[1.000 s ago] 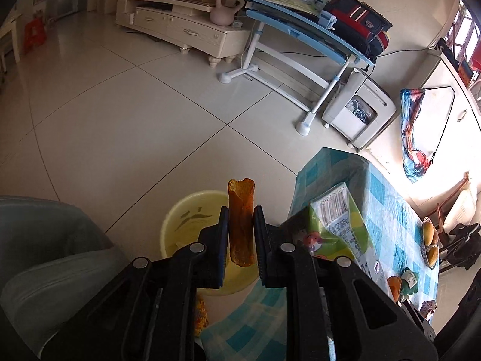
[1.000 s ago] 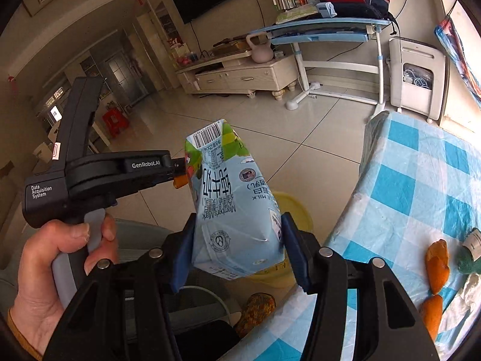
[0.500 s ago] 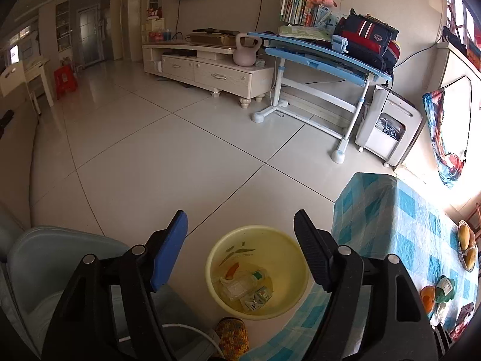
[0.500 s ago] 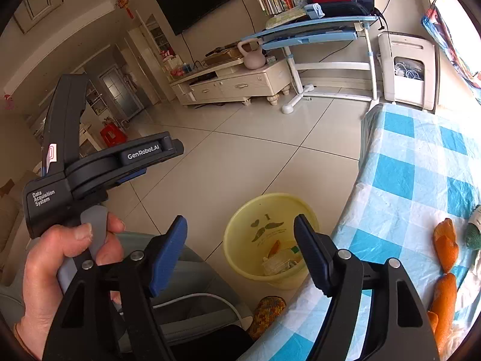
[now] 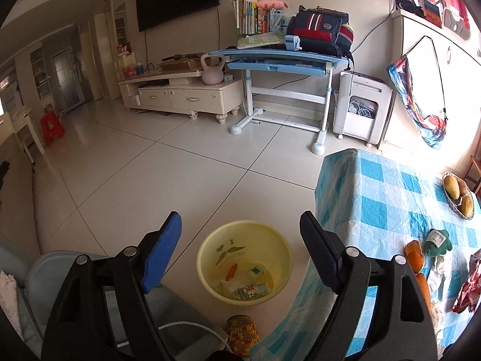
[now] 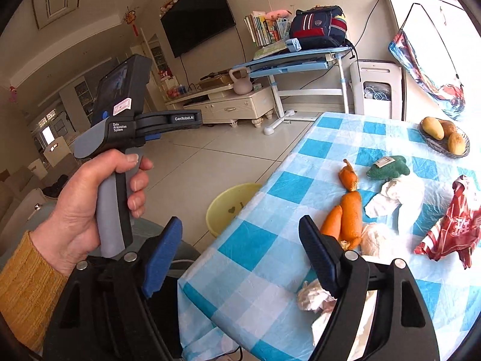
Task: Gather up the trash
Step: 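Return to the table and grasp the crumpled white paper with the right tool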
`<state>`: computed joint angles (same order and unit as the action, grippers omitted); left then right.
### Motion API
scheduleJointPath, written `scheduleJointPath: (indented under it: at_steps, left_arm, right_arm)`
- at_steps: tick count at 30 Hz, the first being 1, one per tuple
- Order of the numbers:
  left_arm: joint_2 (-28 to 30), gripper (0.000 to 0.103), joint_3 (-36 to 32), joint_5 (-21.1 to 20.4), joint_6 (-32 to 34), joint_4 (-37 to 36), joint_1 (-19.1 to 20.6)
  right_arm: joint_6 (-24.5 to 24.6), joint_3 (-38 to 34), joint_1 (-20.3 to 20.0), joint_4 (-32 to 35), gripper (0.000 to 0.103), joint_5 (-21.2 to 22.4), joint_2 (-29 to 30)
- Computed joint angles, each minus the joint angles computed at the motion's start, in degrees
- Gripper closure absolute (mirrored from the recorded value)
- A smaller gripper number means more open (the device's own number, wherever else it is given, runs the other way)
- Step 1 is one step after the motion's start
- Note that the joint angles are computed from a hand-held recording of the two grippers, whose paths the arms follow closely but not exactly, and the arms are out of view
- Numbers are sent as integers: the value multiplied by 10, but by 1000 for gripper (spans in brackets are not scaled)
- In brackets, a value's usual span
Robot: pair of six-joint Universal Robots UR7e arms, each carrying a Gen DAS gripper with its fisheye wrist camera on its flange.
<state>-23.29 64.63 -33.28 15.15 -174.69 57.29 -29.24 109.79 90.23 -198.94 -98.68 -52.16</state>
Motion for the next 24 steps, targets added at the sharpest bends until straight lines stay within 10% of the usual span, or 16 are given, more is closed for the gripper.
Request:
scheduleJointPath:
  at_steps: [12,24]
  left_arm:
    - [-51,25,171,-40,-60,-16,-42]
    - [-33,19,195,-41,13,-42,-64]
  right_arm:
    - [6,96,-49,-104,26,-12,-63]
    - [-7,125,-47,-124,26,-17,-70]
